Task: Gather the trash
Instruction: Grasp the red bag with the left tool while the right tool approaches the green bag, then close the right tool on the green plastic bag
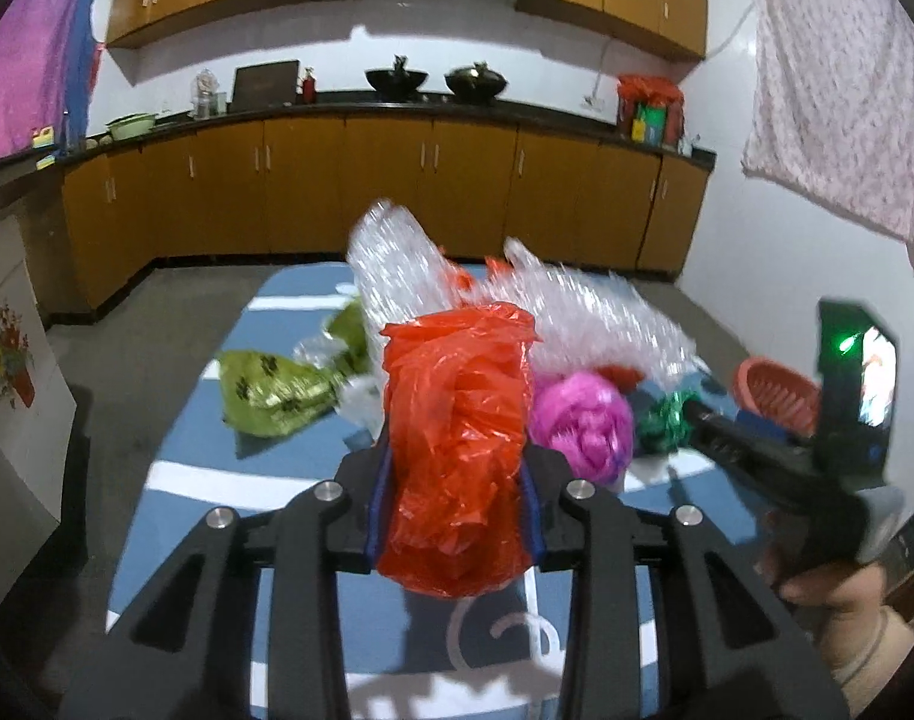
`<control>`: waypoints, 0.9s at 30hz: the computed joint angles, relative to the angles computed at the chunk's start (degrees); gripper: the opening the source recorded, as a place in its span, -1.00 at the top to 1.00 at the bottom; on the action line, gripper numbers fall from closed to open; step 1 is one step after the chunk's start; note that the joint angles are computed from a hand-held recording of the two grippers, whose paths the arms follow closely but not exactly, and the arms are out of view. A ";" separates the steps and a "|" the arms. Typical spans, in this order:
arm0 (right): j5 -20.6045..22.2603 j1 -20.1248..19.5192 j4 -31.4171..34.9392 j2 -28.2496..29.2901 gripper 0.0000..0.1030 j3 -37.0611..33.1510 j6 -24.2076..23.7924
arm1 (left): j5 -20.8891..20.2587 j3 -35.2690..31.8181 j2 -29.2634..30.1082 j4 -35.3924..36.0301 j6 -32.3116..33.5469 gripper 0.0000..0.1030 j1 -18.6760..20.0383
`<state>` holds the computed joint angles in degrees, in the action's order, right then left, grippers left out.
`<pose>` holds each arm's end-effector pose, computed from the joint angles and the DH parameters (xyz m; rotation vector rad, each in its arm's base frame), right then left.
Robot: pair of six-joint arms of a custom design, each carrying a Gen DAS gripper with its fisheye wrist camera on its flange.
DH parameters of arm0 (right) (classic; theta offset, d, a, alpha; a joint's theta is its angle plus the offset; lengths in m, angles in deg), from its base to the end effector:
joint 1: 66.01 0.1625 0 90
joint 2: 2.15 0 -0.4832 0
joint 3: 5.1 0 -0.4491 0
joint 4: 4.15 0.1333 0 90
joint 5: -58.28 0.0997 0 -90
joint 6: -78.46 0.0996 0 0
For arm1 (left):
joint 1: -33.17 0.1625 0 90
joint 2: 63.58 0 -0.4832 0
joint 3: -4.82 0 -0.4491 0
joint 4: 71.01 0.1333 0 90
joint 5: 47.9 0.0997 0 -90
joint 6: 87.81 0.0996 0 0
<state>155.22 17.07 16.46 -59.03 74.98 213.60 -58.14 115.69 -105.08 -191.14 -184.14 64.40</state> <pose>0.0386 -0.6888 0.2499 0.7630 -2.4215 0.9065 -0.3813 -0.5017 -0.0144 -0.0737 1.9229 -1.3629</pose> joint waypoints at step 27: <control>-3.83 -2.22 6.65 0.98 0.99 -3.76 -1.39 | 2.18 -1.30 -0.40 0.92 -0.71 0.32 0.29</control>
<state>151.39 14.86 23.11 -58.05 71.21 212.21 -55.97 114.40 -105.47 -190.23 -184.84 64.69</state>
